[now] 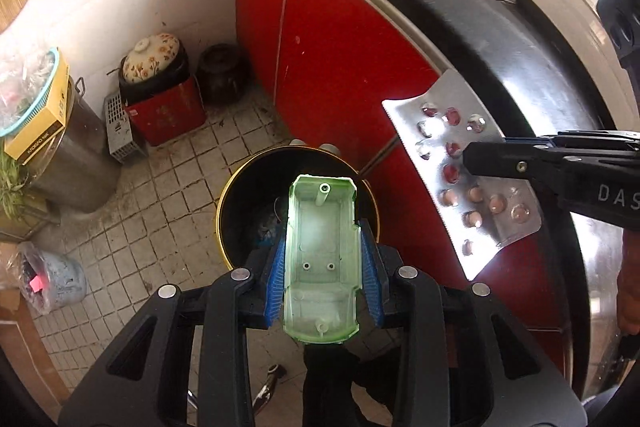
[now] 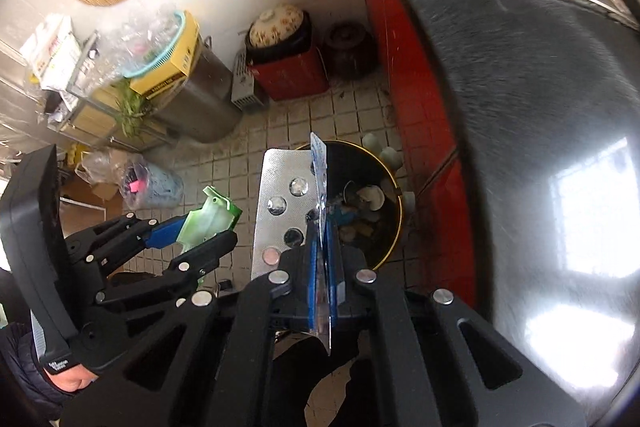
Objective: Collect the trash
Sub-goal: 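Carry plastic tray and blister pack to the bin and open both tools, then move both open tools back over the counter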
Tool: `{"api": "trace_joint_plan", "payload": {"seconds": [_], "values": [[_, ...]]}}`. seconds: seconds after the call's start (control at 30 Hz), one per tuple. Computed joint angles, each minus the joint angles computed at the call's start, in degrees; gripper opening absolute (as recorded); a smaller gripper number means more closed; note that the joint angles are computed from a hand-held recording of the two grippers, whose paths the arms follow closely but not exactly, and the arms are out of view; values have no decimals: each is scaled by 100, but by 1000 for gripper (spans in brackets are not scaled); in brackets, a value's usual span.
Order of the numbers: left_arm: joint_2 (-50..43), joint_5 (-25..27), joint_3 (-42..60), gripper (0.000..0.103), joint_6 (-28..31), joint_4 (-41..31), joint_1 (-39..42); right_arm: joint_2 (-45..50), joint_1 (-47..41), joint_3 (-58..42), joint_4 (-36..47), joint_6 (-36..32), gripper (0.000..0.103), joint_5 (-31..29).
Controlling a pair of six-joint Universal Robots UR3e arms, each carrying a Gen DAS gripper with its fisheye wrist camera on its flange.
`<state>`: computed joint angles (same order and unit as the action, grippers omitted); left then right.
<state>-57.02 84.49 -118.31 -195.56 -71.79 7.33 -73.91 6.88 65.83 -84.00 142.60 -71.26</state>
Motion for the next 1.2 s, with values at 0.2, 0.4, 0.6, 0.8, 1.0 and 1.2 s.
{"api": "trace_joint_plan", "payload": {"seconds": [0.2, 0.4, 0.6, 0.8, 1.0, 1.2], "values": [[95, -208, -477, 42, 281, 190, 367, 871, 539, -499, -369, 312, 6, -307], [127, -115, -753, 74, 194, 408, 450, 1112, 665, -577, -476, 335, 67, -464], [96, -45, -710, 75, 123, 475, 360, 809, 516, -346, -502, 45, 67, -299], [-224, 405, 49, 95, -193, 137, -92, 333, 77, -660, 235, -288, 77, 84], [-1249, 920, 1559, 96, -631, -64, -1243, -879, -1660, -807, 1422, -1189, 85, 710], [-3441, 991, 4171, 96, -541, -67, -2787, -1400, -4377, -1516, 2424, -2081, 85, 1051]]}}
